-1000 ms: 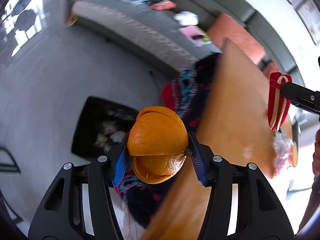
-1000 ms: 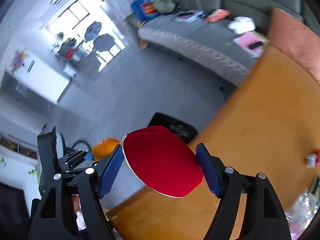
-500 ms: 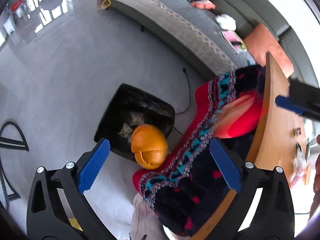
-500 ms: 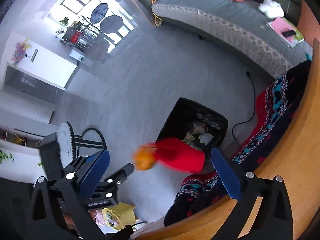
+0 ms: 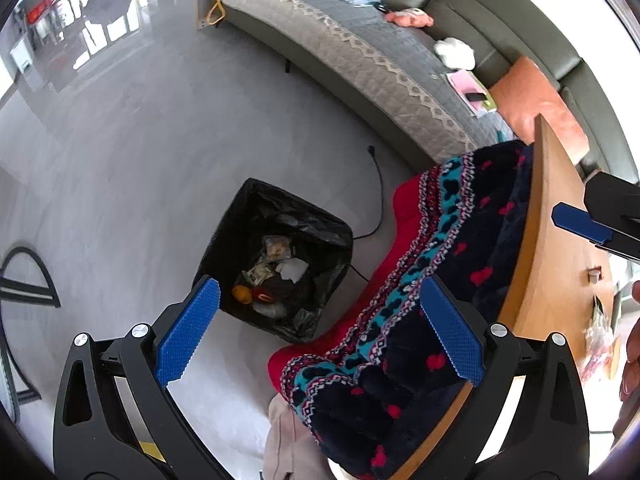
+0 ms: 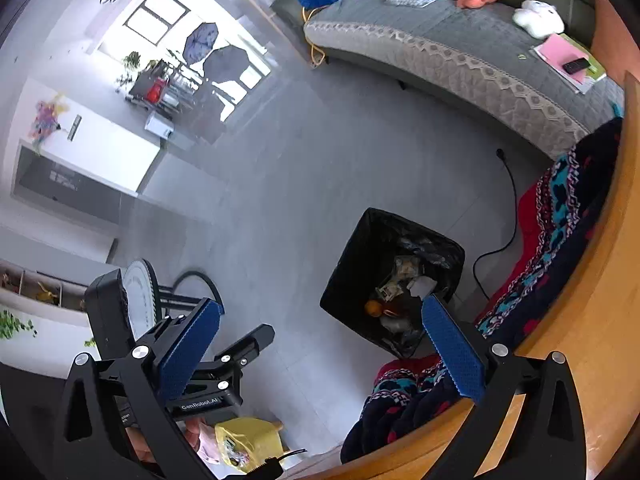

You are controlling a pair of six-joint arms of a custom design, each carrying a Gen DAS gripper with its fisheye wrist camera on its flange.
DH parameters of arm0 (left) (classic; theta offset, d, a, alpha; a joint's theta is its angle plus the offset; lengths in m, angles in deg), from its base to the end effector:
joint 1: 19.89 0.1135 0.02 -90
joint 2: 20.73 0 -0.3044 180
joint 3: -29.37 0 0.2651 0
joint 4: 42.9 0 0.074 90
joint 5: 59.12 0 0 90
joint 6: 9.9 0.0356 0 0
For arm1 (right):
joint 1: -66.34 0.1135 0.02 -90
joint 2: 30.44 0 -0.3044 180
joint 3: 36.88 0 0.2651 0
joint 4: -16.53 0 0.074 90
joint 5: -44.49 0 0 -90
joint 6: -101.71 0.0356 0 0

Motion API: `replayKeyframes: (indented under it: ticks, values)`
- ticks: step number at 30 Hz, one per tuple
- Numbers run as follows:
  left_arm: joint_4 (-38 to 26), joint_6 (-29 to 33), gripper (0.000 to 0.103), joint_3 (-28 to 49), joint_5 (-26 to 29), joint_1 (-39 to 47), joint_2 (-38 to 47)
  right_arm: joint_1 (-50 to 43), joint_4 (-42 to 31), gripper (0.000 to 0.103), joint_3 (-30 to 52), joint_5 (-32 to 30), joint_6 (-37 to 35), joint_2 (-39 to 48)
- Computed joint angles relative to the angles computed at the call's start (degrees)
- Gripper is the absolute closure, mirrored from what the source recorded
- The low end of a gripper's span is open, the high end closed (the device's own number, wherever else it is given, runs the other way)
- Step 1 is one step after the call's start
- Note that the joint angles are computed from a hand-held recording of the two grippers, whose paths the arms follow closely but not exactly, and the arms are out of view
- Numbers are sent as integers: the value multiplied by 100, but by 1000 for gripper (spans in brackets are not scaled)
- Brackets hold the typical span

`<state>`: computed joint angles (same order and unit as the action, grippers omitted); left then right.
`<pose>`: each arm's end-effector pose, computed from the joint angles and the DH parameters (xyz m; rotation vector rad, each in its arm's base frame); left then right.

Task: Collect trash
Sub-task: 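Carry the orange peel and red paddle to the black bin and release both, then move both tools back over the table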

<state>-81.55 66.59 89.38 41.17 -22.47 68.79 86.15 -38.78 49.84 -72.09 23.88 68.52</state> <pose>0.2881 -0.0193 0.1861 -0.2160 2.7637 -0.3220 0.3398 0.1393 0.2602 -0.3163 2.7746 0.7859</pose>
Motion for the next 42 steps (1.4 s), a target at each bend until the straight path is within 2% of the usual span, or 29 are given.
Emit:
replayKeyframes:
  ticks: [11, 16, 20, 24, 27, 30, 35, 42]
  values:
    - [-221, -460, 6, 369, -281, -1341, -46, -1313, -165, 2, -796, -156, -346, -992]
    - [-212, -809, 6, 680, -460, -2223, 161, -2513, -525, 2, -1035, -170, -962, -1355]
    - [-259, -1091, 6, 1066, -579, -2986, 498, -3779, -936, 2, -979, -247, -1726, -1376]
    - [-318, -1258, 6, 1463, -661, -3590, 892, -4951, -1198, 2, -665, -384, -2251, -1054]
    - [-335, -1347, 6, 1784, -699, -3948, 1175, -5600, -1261, 2, -279, -255, -2409, -647]
    - [-378, -1403, 6, 2079, -721, -4219, 1420, -6091, -1241, 2, 116, -387, -2471, -154]
    - [-569, -1456, 6, 2705, -747, -4436, 1963, -6328, -1148, 2, 756, 22, -2358, 672]
    - [-767, -1457, 6, 3619, -658, -4554, 2657, -6341, -1537, 2, 1851, 575, -1926, 1969]
